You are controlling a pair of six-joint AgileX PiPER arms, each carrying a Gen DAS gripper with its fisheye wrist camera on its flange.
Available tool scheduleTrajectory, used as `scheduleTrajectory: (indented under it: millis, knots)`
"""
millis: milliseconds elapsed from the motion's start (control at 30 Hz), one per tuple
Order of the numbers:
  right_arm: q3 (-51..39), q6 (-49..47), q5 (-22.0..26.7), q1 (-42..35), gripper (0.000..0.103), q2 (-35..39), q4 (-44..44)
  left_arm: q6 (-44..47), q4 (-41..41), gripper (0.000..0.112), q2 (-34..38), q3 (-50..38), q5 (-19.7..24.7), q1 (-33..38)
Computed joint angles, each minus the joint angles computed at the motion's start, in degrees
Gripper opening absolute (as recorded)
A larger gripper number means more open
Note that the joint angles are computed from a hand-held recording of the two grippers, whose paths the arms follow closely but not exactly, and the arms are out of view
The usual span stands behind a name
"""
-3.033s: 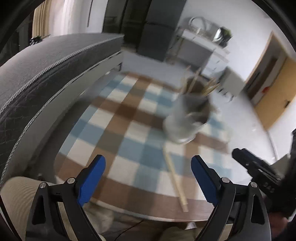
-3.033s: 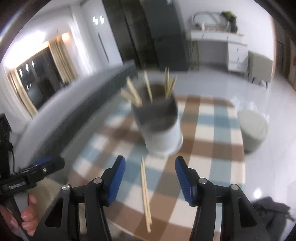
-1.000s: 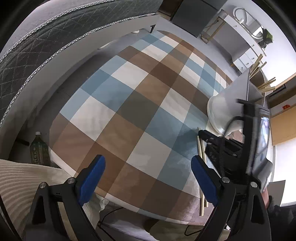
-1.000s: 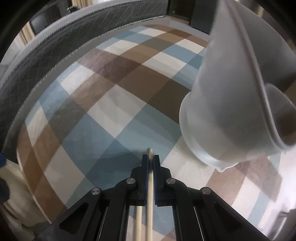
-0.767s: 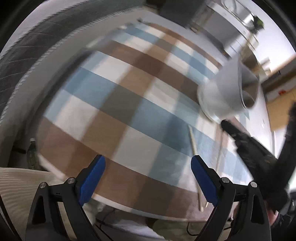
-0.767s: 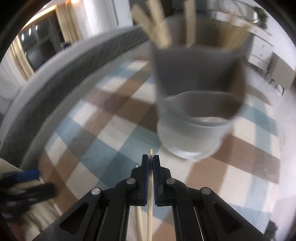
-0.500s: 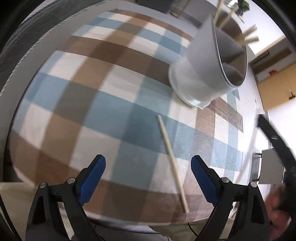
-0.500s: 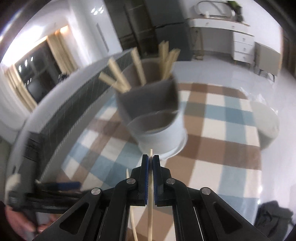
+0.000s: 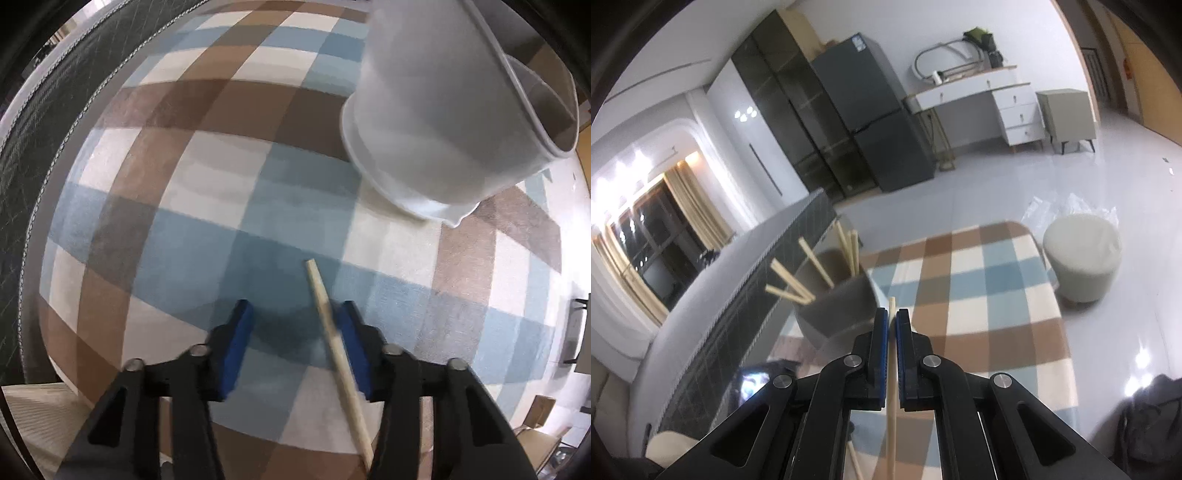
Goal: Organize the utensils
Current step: 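Grasp the last chopstick with the left tool while the right tool lifts its chopstick, then lift both held chopsticks and carry them above the utensil holder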
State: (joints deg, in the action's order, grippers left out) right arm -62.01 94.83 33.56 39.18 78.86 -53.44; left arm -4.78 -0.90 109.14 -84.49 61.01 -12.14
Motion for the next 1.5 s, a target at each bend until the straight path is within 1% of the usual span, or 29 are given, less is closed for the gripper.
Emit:
scheduleTrajectory:
  millis: [33, 67, 100, 133, 200, 233, 267, 333, 367, 433, 500, 600, 633, 700, 733, 767, 833, 933, 1133, 1167, 1500]
  knots:
    - [0.28, 1.98, 0.44, 0.11, 0.003, -0.31, -1.79, -0.39, -0.17, 0.009, 0.17, -0.44, 0.21, -0.31]
    - [0.87, 3.9, 0.15, -0.09, 0.003, -0.85, -3.31, -0.51, -0.82, 0.003, 0.51, -1.09, 0.69, -0.36]
    - [1.37, 4.96, 0.1, -0.2, 0.003, -1.41, -4.1, -0.95, -2.08, 0.002, 0.62, -1.23, 0.43, -0.03]
    - [1.82, 6.55, 0.5, -0.17, 0.003, -1.85, -5.34, -0.3, -5.63, 0.001, 0.17, -0.24, -1.1, 1.33]
    - [2.51, 8.1, 0.9, -0.17, 0.004, -2.37, -6.65, 0.37, -7.68, 0.001, -0.32, 0.71, -2.56, 2.17]
    - [2.86, 9.32, 1.95, 0.27, 0.003, -2.71, -7.71, 0.86, -8.21, 0.001, -0.91, 1.38, -3.18, 2.45]
    - [3.2, 10.03, 2.33, 0.44, 0.003, -3.04, -8.29, 2.71, -10.1, 0.001, -1.82, 2.3, -3.79, 3.25]
    - [3.72, 11.46, 3.25, 0.97, 0.003, -3.66, -9.39, 5.03, -11.61, 0.001, -4.94, 4.57, -5.16, 4.32]
    - [3.92, 12.33, 4.13, 1.5, 0.004, -3.94, -10.04, 8.56, -14.68, 0.001, -7.16, 5.85, -5.69, 5.65]
    - [4.1, 13.69, 5.48, 2.61, 0.003, -4.27, -11.16, 13.06, -16.74, 0.001, -10.96, 7.43, -6.04, 7.44]
    - [4.15, 14.31, 6.98, 4.04, 0.003, -4.36, -12.16, 17.63, -19.63, 0.001, -13.47, 7.83, -4.32, 9.58]
    - [3.85, 14.53, 9.8, 6.45, 0.003, -4.28, -12.87, 22.46, -21.74, 0.0, -16.81, 8.08, -1.93, 11.82]
    - [3.84, 14.87, 11.03, 7.58, 0.003, -4.3, -13.12, 22.65, -21.45, 0.0, -17.76, 8.51, -2.12, 11.58]
    - [3.83, 15.52, 13.25, 9.58, 0.003, -4.37, -13.42, 26.07, -23.17, 0.0, -20.12, 9.45, -1.39, 12.77]
    - [3.77, 15.46, 13.8, 10.0, 0.003, -4.36, -13.36, 27.53, -23.15, 0.0, -21.75, 10.6, -2.42, 12.82]
    - [3.82, 15.84, 15.22, 11.25, 0.003, -4.36, -13.56, 27.36, -23.33, 0.0, -21.09, 10.95, -4.73, 10.59]
    - [3.84, 16.09, 17.19, 12.8, 0.003, -4.35, -13.64, 28.72, -23.75, 0.0, -21.72, 10.41, -4.68, 10.69]
    - [4.0, 16.92, 20.14, 15.41, 0.003, -4.26, -13.65, 33.28, -26.96, 0.0, -23.64, 11.57, -3.46, 12.87]
    - [2.26, 15.92, 23.81, 18.79, 0.003, -2.63, -12.98, 40.05, -31.25, 0.0, -26.02, 11.26, -0.91, 15.6]
    - [1.92, 15.8, 24.32, 19.27, 0.003, -2.22, -13.11, 40.58, -32.09, 0.0, -26.2, 10.3, 0.9, 16.37]
    - [-1.18, 13.54, 26.51, 19.36, 0.003, -0.03, -11.74, 44.85, -37.06, 0.0, -25.53, 3.73, 8.16, 19.73]
